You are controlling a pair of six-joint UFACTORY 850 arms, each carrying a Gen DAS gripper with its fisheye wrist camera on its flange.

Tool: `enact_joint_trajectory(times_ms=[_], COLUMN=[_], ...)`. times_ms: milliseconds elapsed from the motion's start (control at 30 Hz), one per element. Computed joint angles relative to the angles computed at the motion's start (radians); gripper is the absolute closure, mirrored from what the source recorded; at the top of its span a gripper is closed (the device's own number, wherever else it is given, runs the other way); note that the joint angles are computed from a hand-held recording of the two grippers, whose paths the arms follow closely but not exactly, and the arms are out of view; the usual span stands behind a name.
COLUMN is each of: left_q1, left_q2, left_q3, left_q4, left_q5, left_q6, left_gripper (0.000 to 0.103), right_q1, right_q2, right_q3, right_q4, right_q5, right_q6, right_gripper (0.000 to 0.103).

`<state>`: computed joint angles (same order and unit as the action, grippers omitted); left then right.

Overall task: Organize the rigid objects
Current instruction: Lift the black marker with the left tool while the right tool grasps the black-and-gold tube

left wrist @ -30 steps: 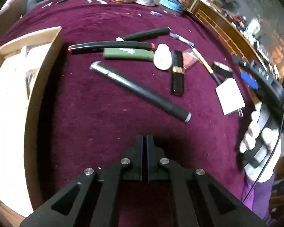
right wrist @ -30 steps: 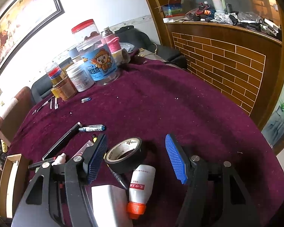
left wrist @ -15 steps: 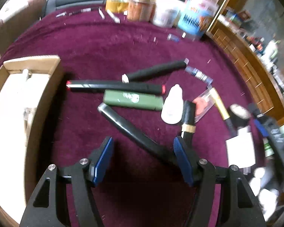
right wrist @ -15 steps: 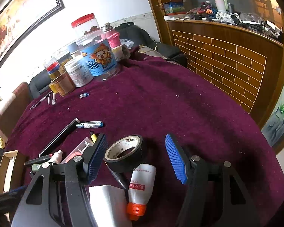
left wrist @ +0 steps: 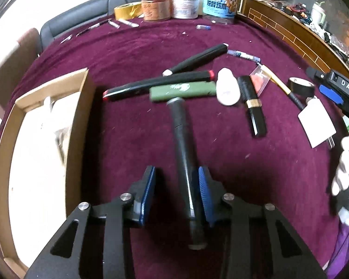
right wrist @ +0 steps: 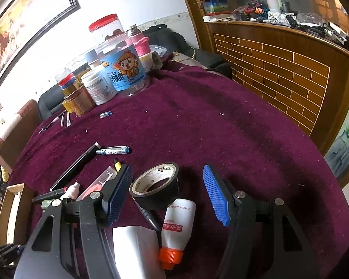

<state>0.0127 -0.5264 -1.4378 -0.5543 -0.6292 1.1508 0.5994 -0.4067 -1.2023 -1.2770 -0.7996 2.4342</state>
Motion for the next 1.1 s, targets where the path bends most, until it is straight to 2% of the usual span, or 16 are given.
enact_joint_trajectory(times_ms=[100, 167, 233, 300, 333, 367, 467, 600, 700, 767, 867, 933, 967, 1033, 1100], left_q1=[-0.001, -0.019, -0.025, -0.026, -0.023, -0.018, 0.025, 0.095, 0.157, 0.195, 0.24, 0.258, 0.27, 0.285, 0.297], left_q2=[-0.008, -0.004, 0.009, 0.009, 0.008, 0.011, -0.004, 0.011, 0.012, 0.016, 0.019, 0.008, -0.001, -0.012, -0.019], left_q3=[-0.009, 0.006, 0.037, 0.05, 0.05, 0.049, 0.01, 0.004, -0.019, -0.032, -0.042, -0.057, -0.069, -0.081, -0.092], left_q4=[-0.013, -0.038, -0.114, -0.218, -0.243, -0.248, -0.233, -0.326, -0.393, -0.424, -0.466, -0.485, -0.497, -0.514, -0.515], left_q5=[-0.007, 0.025, 0.069, 0.087, 0.079, 0.066, -0.086, -0.222, -0.354, -0.415, -0.471, -0.506, -0.534, -0.559, -0.573], left_q6=[-0.009, 0.007, 0.091, 0.196, 0.218, 0.225, 0.179, 0.233, 0.259, 0.281, 0.32, 0.32, 0.317, 0.319, 0.313], left_gripper=[0.068, 0.054, 0.051, 0.058, 0.078, 0.091, 0.092, 0.092, 0.092, 0.092, 0.092, 0.092, 0.092, 0.092, 0.092], right_q1=[0.0, 0.0, 0.0, 0.001, 0.003, 0.004, 0.002, -0.002, 0.011, 0.034, 0.074, 0.091, 0.085, 0.064, 0.043], right_q2=[0.001, 0.0, -0.002, -0.003, -0.004, -0.002, -0.004, -0.011, -0.024, -0.029, -0.003, 0.014, 0.016, -0.004, -0.043], right_q3=[0.002, 0.0, -0.001, -0.002, -0.003, 0.0, -0.002, -0.011, -0.03, -0.05, -0.052, -0.063, -0.075, -0.114, -0.161], right_q4=[-0.001, 0.005, 0.014, 0.023, 0.024, 0.02, 0.024, 0.043, 0.071, 0.086, 0.044, 0.009, 0.007, 0.051, 0.121], right_q5=[0.001, -0.003, -0.012, -0.031, -0.042, -0.054, -0.063, -0.066, -0.142, -0.236, -0.264, -0.177, -0.084, 0.064, 0.159], right_q6=[0.003, -0.006, -0.013, -0.015, -0.012, -0.003, -0.005, -0.032, -0.054, -0.061, -0.047, -0.082, -0.127, -0.226, -0.317], right_gripper=[0.041, 0.041, 0.041, 0.041, 0.041, 0.041, 0.041, 0.041, 0.041, 0.041, 0.04, 0.04, 0.04, 0.04, 0.041])
